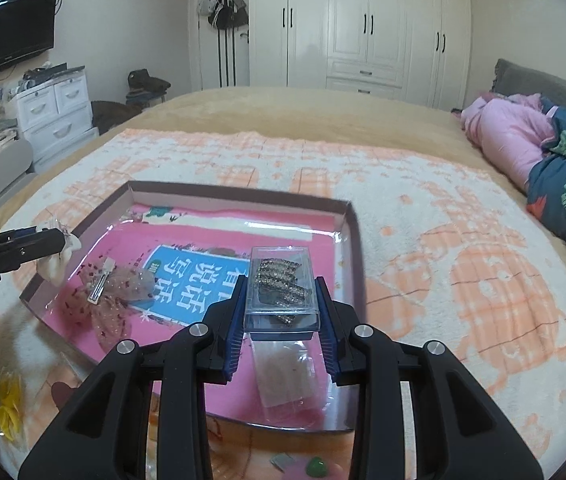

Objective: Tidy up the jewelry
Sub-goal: 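Lower the cloud clip beside the bow while the right gripper sets the hairpin box in the tray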

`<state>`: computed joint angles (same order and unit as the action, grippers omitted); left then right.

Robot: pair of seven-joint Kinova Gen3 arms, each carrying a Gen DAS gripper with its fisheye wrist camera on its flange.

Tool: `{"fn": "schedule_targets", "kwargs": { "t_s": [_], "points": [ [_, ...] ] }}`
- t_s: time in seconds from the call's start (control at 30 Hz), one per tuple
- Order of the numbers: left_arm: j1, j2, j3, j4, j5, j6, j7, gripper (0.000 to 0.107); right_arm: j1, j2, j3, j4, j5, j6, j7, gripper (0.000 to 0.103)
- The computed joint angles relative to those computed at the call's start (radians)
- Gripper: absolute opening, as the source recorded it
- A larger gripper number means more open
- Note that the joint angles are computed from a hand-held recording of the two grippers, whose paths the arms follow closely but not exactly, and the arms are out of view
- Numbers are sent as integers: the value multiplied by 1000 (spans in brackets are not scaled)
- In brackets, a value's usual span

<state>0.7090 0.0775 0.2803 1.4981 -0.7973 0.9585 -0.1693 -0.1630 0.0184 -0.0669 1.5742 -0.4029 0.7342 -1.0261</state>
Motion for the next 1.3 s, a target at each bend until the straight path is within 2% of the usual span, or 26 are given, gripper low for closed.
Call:
{"fn": "schedule_targets", "kwargs": {
  "t_s": [0.33, 0.73, 0.87, 0.93, 1.07, 1.2, 1.3],
  "points": [
    [-1, 15, -9, -10, 39, -6, -41, 64, -31, 43, -26, -29, 46, 68, -71, 31],
    [3, 14, -13, -6, 45, -11, -45, 64, -43, 45, -34, -21, 49, 92, -85, 32],
    [8, 6, -11, 0, 29, -9, -26, 64, -30, 36, -28, -11, 21, 91, -70, 33],
    [9, 0, -8, 2, 19, -4, -14, 64, -19, 24, -23, 1, -13, 87, -41, 41],
    [16, -14, 8, 4, -17, 19, 25, 64, -6, -17, -7, 33, -66, 67, 10, 42],
    [29, -24, 30, -2, -62, 59, 75, 64, 2, -65, 21, 68, -135, 50, 75, 50],
    [51, -29, 51, -9, -110, 107, 138, 64, 3, -100, 50, 90, -185, 47, 125, 51]
  ]
}}
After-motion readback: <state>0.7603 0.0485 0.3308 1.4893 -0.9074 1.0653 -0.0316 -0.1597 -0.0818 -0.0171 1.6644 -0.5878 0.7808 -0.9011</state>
